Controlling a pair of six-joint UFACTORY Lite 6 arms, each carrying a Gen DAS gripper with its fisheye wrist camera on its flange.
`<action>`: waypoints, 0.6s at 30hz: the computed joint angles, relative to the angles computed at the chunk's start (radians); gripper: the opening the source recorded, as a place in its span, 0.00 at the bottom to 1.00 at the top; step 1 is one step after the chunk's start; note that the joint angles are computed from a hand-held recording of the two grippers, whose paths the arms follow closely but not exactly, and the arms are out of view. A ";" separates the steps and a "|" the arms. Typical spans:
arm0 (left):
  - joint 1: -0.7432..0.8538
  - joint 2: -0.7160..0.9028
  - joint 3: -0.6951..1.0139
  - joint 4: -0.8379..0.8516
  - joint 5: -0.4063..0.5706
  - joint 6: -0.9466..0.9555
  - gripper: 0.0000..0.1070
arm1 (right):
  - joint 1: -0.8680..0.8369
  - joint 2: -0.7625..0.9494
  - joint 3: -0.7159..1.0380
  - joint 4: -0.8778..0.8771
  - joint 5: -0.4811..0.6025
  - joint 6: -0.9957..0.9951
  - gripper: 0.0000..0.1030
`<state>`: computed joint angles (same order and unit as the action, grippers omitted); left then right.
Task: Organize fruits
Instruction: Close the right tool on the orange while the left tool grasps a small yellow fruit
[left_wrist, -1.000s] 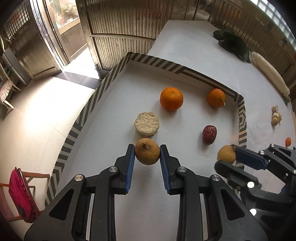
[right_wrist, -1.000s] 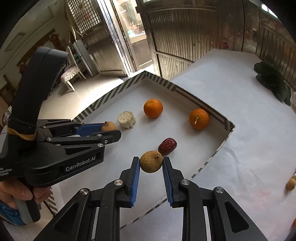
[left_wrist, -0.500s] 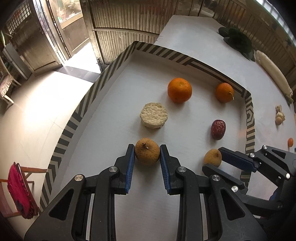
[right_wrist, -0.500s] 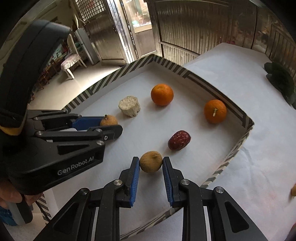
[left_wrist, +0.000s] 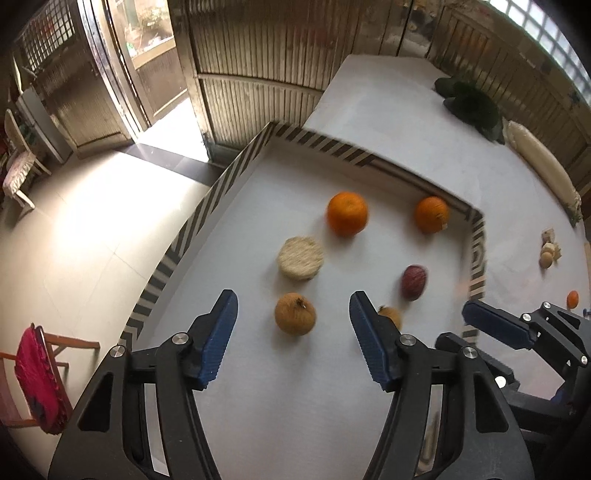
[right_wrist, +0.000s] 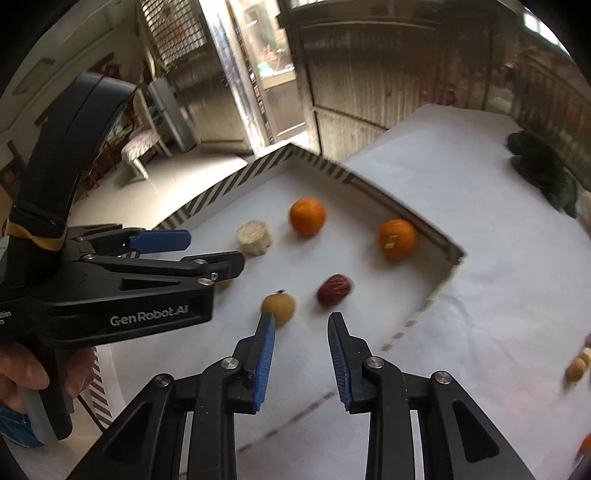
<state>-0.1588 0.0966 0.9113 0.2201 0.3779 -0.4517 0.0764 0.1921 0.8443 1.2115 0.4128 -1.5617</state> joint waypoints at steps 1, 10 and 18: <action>-0.015 -0.005 0.004 0.018 0.005 -0.024 0.59 | -0.020 -0.016 -0.009 -0.004 0.007 -0.002 0.28; -0.228 0.043 0.122 0.156 0.061 -0.226 0.59 | -0.245 -0.145 -0.081 -0.037 0.063 -0.020 0.28; -0.406 0.214 0.333 0.170 0.113 -0.278 0.59 | -0.518 -0.152 -0.078 -0.090 0.146 -0.074 0.29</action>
<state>-0.5649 0.3107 1.2443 0.3903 0.4913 -0.7299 -0.4415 0.0398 0.7659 1.1213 0.5584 -1.6354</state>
